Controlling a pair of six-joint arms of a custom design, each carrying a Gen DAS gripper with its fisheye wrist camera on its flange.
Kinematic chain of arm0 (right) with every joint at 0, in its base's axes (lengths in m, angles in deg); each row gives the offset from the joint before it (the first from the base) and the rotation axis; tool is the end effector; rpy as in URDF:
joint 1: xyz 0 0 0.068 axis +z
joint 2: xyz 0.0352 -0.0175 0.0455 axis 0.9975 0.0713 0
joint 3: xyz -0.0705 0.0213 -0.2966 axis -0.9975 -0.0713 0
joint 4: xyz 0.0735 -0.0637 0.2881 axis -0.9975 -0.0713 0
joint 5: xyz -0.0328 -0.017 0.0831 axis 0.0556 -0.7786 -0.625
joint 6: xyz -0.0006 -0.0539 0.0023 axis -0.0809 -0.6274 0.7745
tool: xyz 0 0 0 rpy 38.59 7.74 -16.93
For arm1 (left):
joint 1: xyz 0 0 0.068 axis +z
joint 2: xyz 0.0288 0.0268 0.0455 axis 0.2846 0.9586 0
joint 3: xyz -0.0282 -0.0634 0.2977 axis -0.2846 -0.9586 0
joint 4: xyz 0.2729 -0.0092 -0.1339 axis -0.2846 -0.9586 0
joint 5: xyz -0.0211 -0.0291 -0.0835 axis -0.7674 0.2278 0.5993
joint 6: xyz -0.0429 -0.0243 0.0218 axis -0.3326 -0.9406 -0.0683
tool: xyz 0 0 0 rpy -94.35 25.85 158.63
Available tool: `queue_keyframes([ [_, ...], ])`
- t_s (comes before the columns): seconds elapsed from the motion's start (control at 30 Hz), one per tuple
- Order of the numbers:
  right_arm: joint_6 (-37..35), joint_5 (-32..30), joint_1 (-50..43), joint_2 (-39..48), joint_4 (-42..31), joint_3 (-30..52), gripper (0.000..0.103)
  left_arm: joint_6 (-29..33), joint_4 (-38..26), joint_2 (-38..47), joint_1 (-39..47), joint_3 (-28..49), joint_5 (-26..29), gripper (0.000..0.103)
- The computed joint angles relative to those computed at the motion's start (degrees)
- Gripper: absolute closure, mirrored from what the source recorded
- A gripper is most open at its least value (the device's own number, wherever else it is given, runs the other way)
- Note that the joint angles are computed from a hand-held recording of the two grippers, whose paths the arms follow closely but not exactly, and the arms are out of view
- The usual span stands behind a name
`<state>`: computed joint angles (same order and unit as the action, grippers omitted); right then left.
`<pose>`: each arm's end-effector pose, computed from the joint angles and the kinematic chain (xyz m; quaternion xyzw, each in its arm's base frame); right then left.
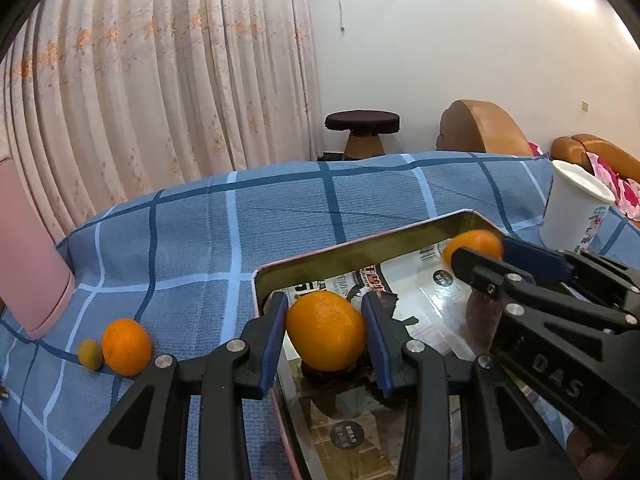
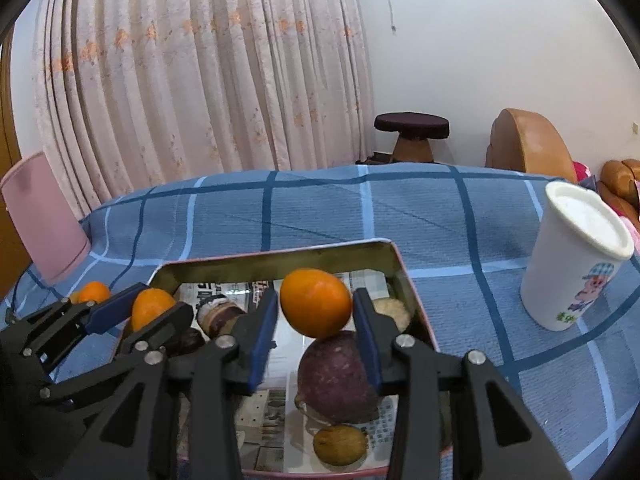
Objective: Organize fruits
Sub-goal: 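Lower both oranges into the tin box and open both grippers, then withdraw both grippers from the tin box toward the last fruits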
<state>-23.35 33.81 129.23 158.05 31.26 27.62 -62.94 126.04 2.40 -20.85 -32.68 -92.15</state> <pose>0.1441 0.1036 0.0844 0.1422 0.8715 0.0020 0.4694 0.2024 -0.1491 0.0858 0.2576 0.8511 -0.0942 0.4477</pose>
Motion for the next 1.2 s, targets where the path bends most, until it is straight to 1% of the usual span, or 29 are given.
queue_keyframes([
  [0.03, 0.47, 0.17, 0.16, -0.71, 0.41, -0.47, 0.033, -0.15, 0.30, -0.18, -0.01, -0.25, -0.18, 0.059],
  [0.07, 1.27, 1.45, 0.99, -2.00, 0.75, -1.19, 0.024, -0.23, 0.79, -0.47, -0.05, -0.63, -0.23, 0.047],
  [0.1, 1.80, 2.64, 1.75, -2.87, 0.45, -1.44, 0.022, -0.37, 1.22, -0.73, -0.28, -0.98, -0.66, 0.029],
  [0.13, 2.07, 4.24, 2.74, -4.11, 0.17, -1.82, 0.019, -0.56, 1.93, -1.05, -0.66, -1.48, -1.57, 0.022],
  [0.17, 2.07, 5.66, 3.56, -5.22, -0.32, -2.00, 0.014, -0.68, 3.45, -1.43, -1.04, -2.33, -2.58, 0.018],
  [0.23, 3.16, 9.01, 5.33, -6.13, -2.09, -1.70, 0.006, -0.16, 6.22, -2.11, -1.19, -3.77, -3.36, 0.018],
  [0.27, 4.12, 10.69, 6.27, -5.95, -2.69, -1.54, 0.005, 0.09, 7.23, -2.19, -1.43, -4.19, -4.23, 0.017],
  [0.33, 4.68, 12.01, 6.96, -5.77, -2.94, -1.34, 0.005, -0.09, 6.83, -2.06, -1.18, -3.90, -4.67, 0.017],
  [0.43, 4.94, 12.39, 6.87, -5.11, -2.44, -1.15, 0.005, -1.10, 5.46, -2.05, 0.27, -3.34, -3.83, 0.017],
  [0.53, 5.44, 12.92, 7.03, -3.48, -1.45, -0.76, 0.005, -1.64, 5.99, -2.82, 1.10, -3.86, -3.91, 0.017],
  [0.7, 8.90, 18.57, 10.20, -2.92, -3.22, -0.57, 0.004, -2.49, 5.49, -3.49, 2.77, -3.91, -2.94, 0.017],
  [0.77, 11.79, 22.86, 12.36, -2.18, -5.62, 0.05, 0.000, -2.60, 5.34, -3.03, 3.18, -3.60, -3.11, 0.017],
  [0.8, 14.66, 25.91, 13.82, -1.25, -8.64, 0.94, 0.000, -2.54, 5.50, -2.79, 3.28, -3.55, -3.30, 0.017],
  [0.87, 19.64, 28.94, 15.21, 0.44, -13.67, 2.51, 0.000, -2.49, 6.04, -2.38, 3.09, -3.60, -4.39, 0.017],
  [0.97, 21.61, 28.99, 15.09, 0.35, -16.42, 3.18, 0.000, -2.43, 7.16, -1.54, 2.88, -3.67, -6.08, 0.017],
  [1.1, 30.30, 31.70, 17.01, 1.88, -24.26, 4.94, 0.000, -2.40, 7.46, -0.93, 3.04, -3.59, -6.41, 0.017],
  [1.2, 32.15, 30.97, 16.66, 1.80, -26.71, 5.47, 0.000, -1.68, 7.16, -0.57, 2.46, -3.42, -6.84, 0.017],
])
